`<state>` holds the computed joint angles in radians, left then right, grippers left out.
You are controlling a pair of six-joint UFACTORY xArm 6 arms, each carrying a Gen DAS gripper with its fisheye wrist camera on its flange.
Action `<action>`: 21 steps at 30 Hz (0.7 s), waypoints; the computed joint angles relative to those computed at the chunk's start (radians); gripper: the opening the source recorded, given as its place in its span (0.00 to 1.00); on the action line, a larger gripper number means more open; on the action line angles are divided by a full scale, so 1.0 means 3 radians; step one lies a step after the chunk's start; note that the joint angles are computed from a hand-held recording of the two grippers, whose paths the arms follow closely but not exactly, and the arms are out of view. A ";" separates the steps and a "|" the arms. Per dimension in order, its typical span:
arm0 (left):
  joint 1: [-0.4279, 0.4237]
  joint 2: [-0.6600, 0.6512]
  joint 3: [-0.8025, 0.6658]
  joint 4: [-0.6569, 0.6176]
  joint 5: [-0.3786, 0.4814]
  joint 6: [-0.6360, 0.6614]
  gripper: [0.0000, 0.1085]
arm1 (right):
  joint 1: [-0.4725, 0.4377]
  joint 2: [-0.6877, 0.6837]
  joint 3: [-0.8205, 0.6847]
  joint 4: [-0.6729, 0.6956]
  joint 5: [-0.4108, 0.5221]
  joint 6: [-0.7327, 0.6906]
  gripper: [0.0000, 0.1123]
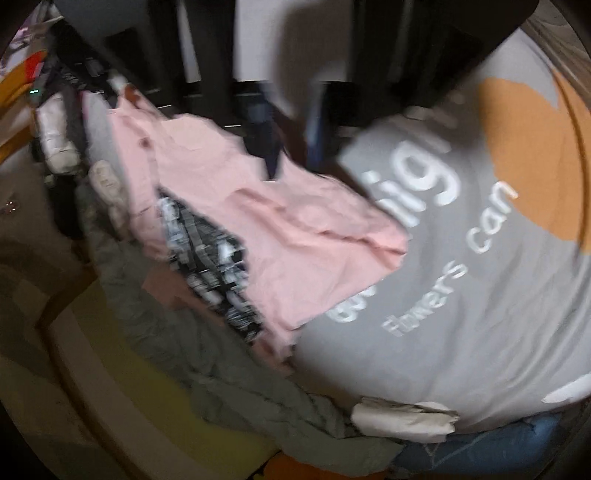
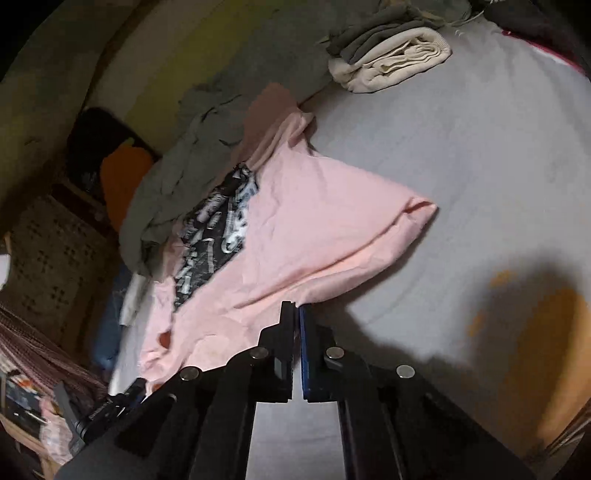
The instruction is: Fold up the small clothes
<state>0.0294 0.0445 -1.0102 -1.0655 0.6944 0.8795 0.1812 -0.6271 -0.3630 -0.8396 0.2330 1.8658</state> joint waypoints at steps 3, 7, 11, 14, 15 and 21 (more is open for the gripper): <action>0.0019 -0.0039 0.0131 -0.0163 -0.0083 0.0199 0.39 | 0.0139 0.0018 -0.0016 0.0101 0.0336 -0.0037 0.19; 0.0040 -0.0042 0.0148 -0.0292 -0.0026 0.0327 0.42 | 0.0099 0.0008 0.0066 -0.0330 0.0041 0.0399 0.46; 0.0030 0.0064 0.0013 -0.0356 0.0162 0.0409 0.01 | -0.0039 0.0289 -0.0045 -0.0162 -0.0410 0.0023 0.11; -0.0081 0.0016 -0.0008 -0.0472 -0.0085 0.0481 0.01 | 0.0003 0.0358 -0.0195 -0.0042 -0.0168 -0.0188 0.05; -0.0091 0.0018 -0.0059 -0.0533 -0.0090 0.0518 0.01 | -0.0018 0.0345 -0.0239 -0.0174 -0.0127 -0.0084 0.05; -0.0242 0.0467 -0.0817 0.0040 -0.0139 -0.0130 0.01 | -0.0264 0.0662 -0.0748 -0.0173 -0.0091 -0.0459 0.05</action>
